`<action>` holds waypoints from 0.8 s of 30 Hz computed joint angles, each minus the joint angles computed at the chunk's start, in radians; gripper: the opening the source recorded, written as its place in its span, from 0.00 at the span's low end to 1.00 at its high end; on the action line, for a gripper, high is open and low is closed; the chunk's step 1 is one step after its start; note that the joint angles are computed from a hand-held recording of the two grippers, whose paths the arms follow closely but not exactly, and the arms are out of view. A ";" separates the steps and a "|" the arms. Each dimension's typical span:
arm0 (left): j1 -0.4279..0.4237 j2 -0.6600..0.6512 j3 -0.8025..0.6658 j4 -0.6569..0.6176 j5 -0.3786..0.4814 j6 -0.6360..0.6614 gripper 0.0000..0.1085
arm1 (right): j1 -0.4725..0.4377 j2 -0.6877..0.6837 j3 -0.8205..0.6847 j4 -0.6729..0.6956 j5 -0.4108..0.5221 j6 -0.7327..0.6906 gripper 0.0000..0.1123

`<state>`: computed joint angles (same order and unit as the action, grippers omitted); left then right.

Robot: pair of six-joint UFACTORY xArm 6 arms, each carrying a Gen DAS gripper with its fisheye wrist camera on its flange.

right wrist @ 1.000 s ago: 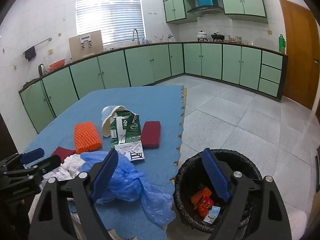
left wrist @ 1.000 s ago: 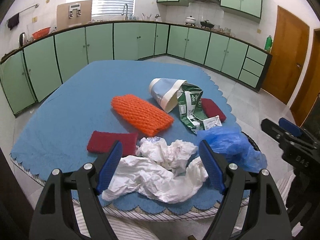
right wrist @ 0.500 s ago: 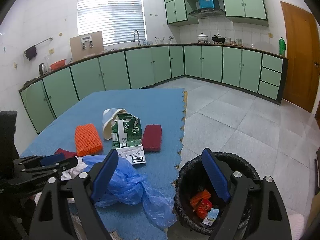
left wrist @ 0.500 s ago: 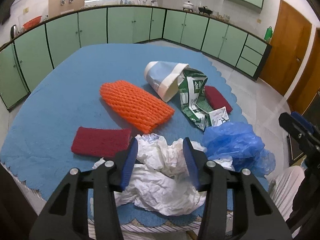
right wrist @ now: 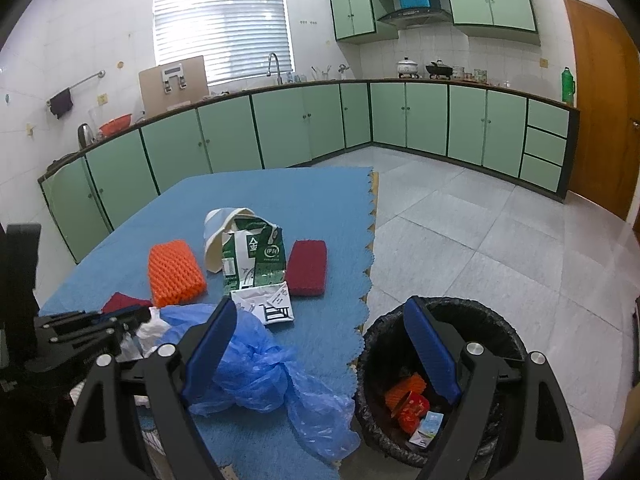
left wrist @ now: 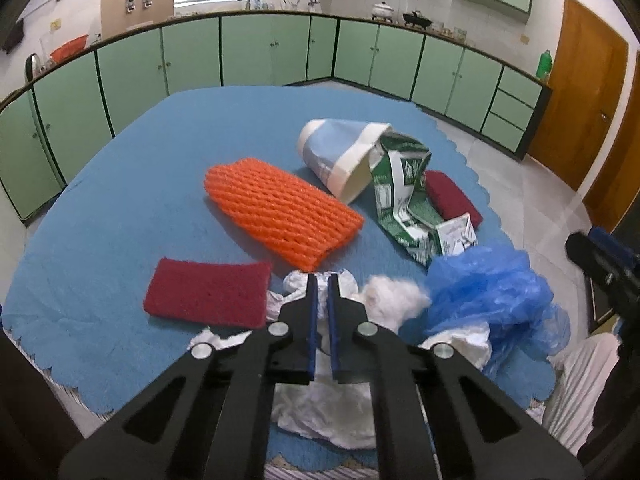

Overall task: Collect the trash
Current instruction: 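Grasp the blue plastic bag with the right tool while the left tool holds tissues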

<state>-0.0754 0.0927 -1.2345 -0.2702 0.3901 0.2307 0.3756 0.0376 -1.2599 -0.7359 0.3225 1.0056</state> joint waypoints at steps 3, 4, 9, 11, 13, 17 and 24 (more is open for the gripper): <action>-0.001 -0.010 0.000 -0.021 -0.019 0.018 0.03 | 0.001 0.011 -0.005 0.025 -0.014 -0.027 0.75; -0.001 -0.015 0.001 -0.028 -0.027 0.022 0.03 | 0.002 0.016 -0.008 0.037 -0.018 -0.038 0.75; -0.002 -0.048 0.022 -0.079 -0.069 0.058 0.03 | 0.010 0.037 -0.018 0.079 -0.047 -0.081 0.74; -0.003 -0.058 0.030 -0.096 -0.082 0.077 0.03 | 0.015 0.047 -0.022 0.096 -0.051 -0.099 0.74; -0.001 -0.062 0.036 -0.098 -0.088 0.078 0.03 | 0.021 0.058 -0.023 0.124 -0.059 -0.121 0.74; 0.006 -0.064 0.050 -0.097 -0.100 0.074 0.02 | 0.030 0.085 -0.032 0.162 -0.072 -0.155 0.71; 0.018 -0.052 0.040 -0.074 -0.109 0.054 0.02 | 0.042 0.083 -0.022 0.230 -0.116 -0.221 0.67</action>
<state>-0.0577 0.0407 -1.1941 -0.3444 0.2807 0.2847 0.4172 0.1211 -1.2816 -0.5064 0.2063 0.7841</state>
